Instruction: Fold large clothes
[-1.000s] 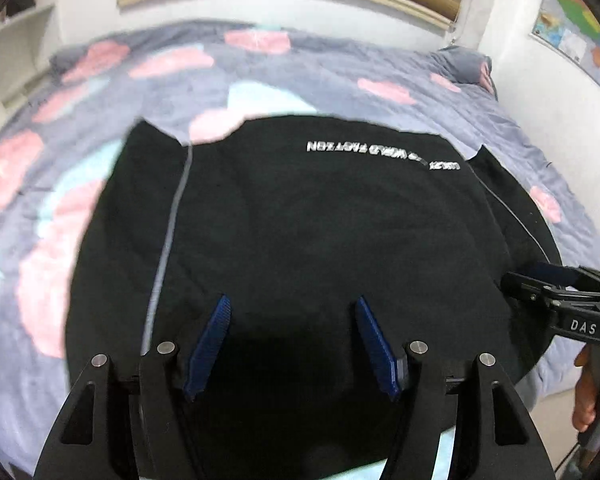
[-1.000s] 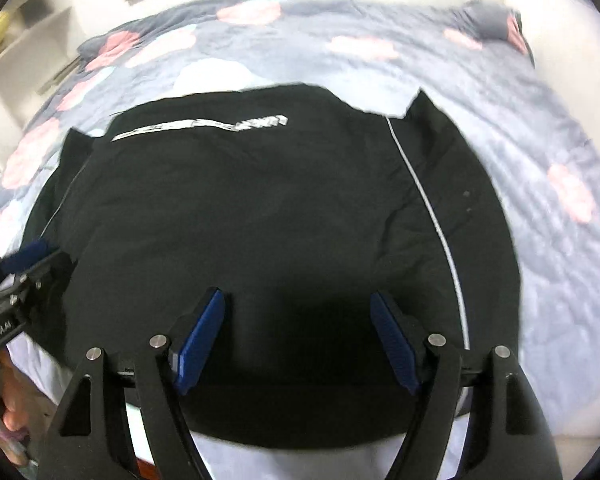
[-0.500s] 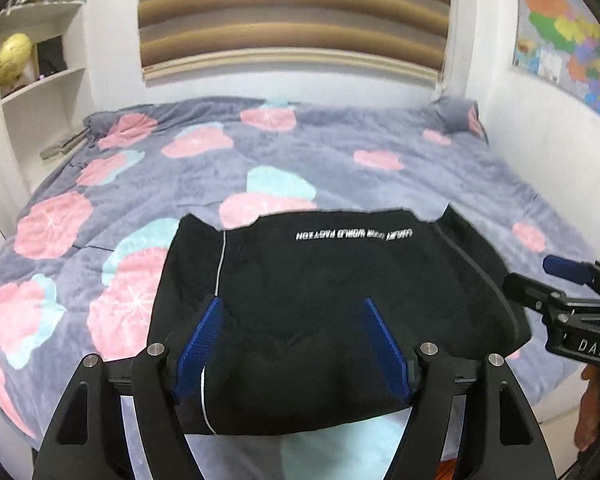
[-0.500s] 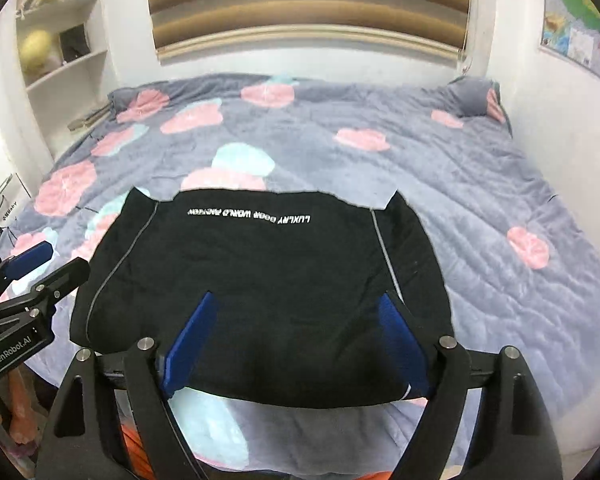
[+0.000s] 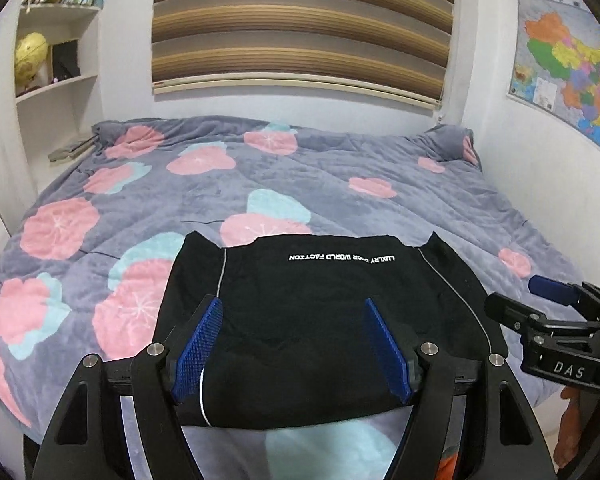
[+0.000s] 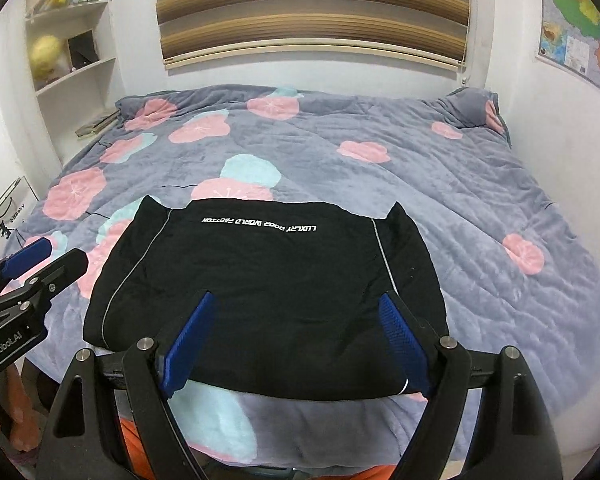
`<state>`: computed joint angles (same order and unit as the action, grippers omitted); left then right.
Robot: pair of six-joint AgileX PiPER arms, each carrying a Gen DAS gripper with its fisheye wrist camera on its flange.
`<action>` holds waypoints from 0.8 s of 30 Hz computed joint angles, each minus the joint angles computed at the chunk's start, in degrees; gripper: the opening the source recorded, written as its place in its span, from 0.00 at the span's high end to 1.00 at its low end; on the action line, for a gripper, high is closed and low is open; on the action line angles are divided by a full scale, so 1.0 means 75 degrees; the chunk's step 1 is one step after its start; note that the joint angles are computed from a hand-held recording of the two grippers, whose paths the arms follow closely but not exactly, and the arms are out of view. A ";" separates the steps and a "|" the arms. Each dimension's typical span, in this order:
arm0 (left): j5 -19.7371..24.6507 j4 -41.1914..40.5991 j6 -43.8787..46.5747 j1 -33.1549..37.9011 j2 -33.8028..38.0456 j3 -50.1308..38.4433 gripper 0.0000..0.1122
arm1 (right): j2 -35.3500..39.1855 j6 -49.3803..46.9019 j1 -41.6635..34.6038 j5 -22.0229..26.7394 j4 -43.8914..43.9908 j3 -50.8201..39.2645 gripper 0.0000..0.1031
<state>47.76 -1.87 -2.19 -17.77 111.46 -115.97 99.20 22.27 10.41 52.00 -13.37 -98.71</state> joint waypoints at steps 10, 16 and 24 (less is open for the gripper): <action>0.0309 -0.0081 -0.0011 0.0028 0.0298 -0.0342 0.33 | 0.0162 0.0034 0.0174 0.0155 -0.0118 -0.0236 0.17; 0.0275 0.0121 -0.0111 -0.0020 0.0312 -0.0321 0.33 | 0.0238 -0.0051 0.0200 0.0195 0.0019 -0.0322 0.17; 0.0488 0.0296 -0.0208 -0.0081 0.0453 -0.0494 0.33 | 0.0330 -0.0029 0.0261 0.0198 0.0009 -0.0345 0.17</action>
